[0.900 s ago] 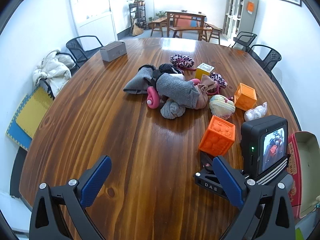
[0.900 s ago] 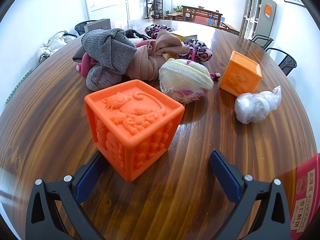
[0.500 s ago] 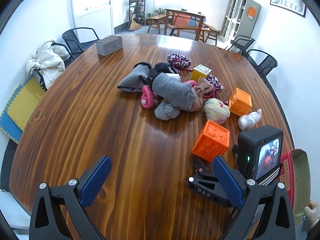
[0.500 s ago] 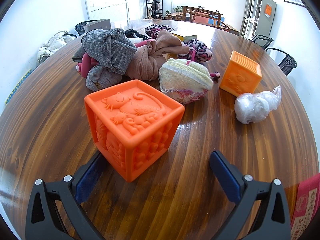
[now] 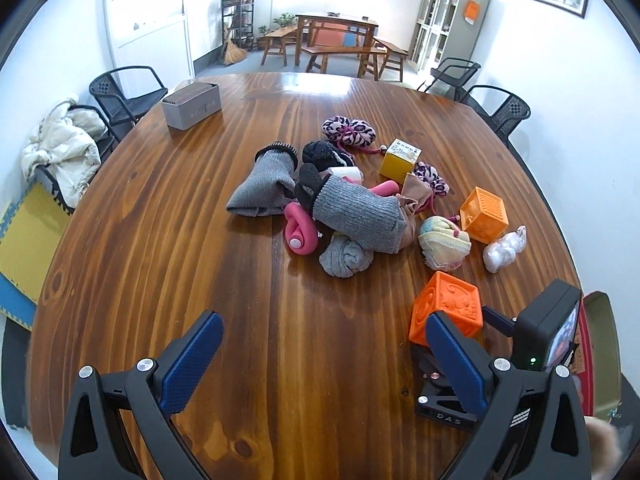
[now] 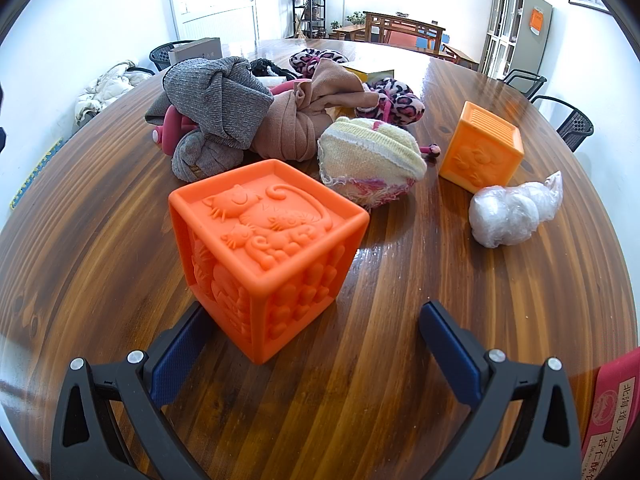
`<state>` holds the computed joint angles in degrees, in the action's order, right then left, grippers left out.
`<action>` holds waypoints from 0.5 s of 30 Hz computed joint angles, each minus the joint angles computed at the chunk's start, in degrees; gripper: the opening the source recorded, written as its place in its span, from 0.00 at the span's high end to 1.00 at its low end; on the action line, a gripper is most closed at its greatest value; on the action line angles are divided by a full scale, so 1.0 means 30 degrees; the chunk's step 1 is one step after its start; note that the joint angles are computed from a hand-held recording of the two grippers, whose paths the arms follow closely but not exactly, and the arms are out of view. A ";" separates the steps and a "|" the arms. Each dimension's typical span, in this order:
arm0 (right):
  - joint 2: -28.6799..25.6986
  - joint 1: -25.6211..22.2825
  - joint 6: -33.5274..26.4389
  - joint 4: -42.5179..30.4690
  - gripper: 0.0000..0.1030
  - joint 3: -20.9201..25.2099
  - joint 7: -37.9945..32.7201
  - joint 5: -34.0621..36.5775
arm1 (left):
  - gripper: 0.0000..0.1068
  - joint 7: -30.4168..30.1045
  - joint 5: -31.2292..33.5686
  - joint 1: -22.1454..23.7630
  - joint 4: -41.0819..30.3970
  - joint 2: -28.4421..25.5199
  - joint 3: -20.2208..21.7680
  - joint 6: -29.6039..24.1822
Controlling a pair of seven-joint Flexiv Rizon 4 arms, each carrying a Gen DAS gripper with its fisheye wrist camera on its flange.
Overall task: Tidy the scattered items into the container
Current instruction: 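Move both tools toward the scattered items on the table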
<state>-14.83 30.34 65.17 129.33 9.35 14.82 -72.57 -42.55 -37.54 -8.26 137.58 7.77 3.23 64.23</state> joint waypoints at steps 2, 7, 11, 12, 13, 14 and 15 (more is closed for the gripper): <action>-0.0005 0.0000 -0.0001 -0.0002 0.00 -0.0002 0.0007 -0.0011 | 0.04 0.0273 -0.0013 0.0070 -0.0146 -0.0175 0.0050 -0.0302; -0.0006 -0.0003 -0.0001 -0.0002 0.00 0.0001 0.0007 -0.0011 | 0.04 0.0819 0.0051 0.0246 -0.0110 -0.0231 0.0087 -0.0696; 0.0003 -0.0004 -0.0004 0.0001 0.00 0.0007 0.0000 0.0003 | 0.04 0.1048 0.0105 0.0364 -0.0004 -0.0134 0.0136 -0.0922; -0.0004 -0.0003 -0.0002 -0.0002 0.00 0.0004 0.0003 -0.0002 | 0.04 0.1082 0.0057 0.0364 0.0087 -0.0061 0.0148 -0.0853; -0.0004 -0.0003 -0.0002 -0.0002 0.00 0.0004 0.0003 -0.0002 | 0.04 0.1062 0.0062 0.0375 0.0103 -0.0050 0.0140 -0.0804; 0.0003 -0.0002 -0.0009 0.0000 0.00 0.0008 -0.0006 0.0009 | 0.04 0.1028 0.0091 0.0392 0.0123 -0.0037 0.0138 -0.0736; -0.0009 0.0010 -0.0032 -0.0012 0.00 0.0008 0.0042 0.0021 | 0.04 0.0960 0.0125 0.0382 0.0219 0.0026 0.0124 -0.0543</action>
